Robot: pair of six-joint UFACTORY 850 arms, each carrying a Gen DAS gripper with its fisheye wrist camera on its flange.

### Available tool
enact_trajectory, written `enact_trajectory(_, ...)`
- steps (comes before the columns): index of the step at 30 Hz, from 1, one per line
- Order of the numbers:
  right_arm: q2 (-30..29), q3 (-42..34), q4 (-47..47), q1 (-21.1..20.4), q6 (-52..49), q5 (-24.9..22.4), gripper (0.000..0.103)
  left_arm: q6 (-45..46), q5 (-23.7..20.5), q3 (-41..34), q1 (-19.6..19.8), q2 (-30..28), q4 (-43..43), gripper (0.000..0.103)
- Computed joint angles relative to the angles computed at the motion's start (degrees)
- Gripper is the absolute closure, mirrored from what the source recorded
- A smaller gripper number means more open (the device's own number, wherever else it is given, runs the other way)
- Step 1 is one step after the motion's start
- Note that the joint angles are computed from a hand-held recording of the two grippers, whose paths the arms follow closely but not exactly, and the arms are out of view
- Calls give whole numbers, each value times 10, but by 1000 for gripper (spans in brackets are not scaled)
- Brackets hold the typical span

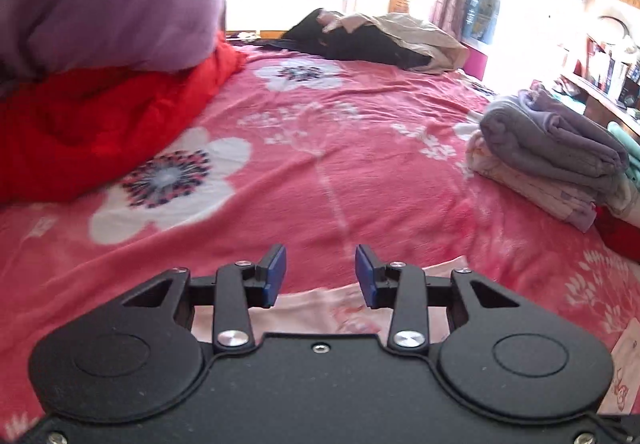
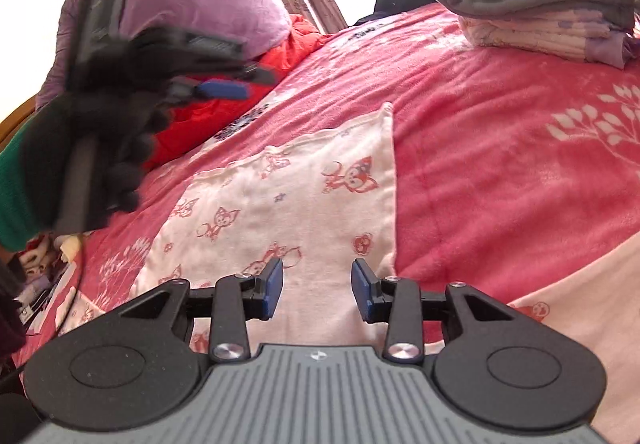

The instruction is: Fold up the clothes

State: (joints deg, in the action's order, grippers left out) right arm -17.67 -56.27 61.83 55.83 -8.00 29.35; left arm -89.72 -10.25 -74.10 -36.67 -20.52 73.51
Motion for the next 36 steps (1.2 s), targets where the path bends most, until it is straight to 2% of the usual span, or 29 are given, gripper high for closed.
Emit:
enact_trajectory(2,0,-4,5,4,-20,0,63,-64,-9,63,11,51,49,66)
enact_trajectory(4,-1,-10,10,9,-42,1,63,-74,-16,123,10,94,55,66)
enact_trajectory(6,-3,-14,16,15,-63,5,63,-85,-32,176,-5,128,72,66)
enact_trajectory(9,-8,-20,25,27,-91,6,63,-142,-27,241,-32,169,109,66)
enact_trajectory(13,-1,-16,30,50,-128,8,63,-206,-40,301,-82,205,151,66)
enact_trajectory(15,3,-10,40,64,-140,12,63,-202,-59,316,-106,213,133,66)
enact_trajectory(18,4,-9,75,85,-178,20,63,-217,-51,330,-125,220,134,66)
enact_trajectory(21,-3,-22,160,113,-291,31,64,-248,-66,342,-152,227,168,66)
enact_trajectory(23,-4,-24,208,133,-340,47,65,-281,-50,351,-160,231,197,65)
enact_trajectory(26,-11,-33,308,153,-426,60,66,-224,-59,353,-179,223,149,62)
enact_trajectory(28,-17,-35,344,169,-461,84,66,-234,-79,360,-194,230,168,61)
enact_trajectory(30,-24,-44,370,195,-484,151,68,-274,-73,368,-198,240,211,61)
enact_trajectory(32,-23,-44,366,211,-483,186,68,-273,-73,367,-203,237,216,60)
enact_trajectory(33,-22,-44,373,213,-490,188,68,-245,-76,364,-207,232,193,60)
enact_trajectory(36,-30,-51,447,199,-540,150,68,-162,-83,359,-214,225,126,58)
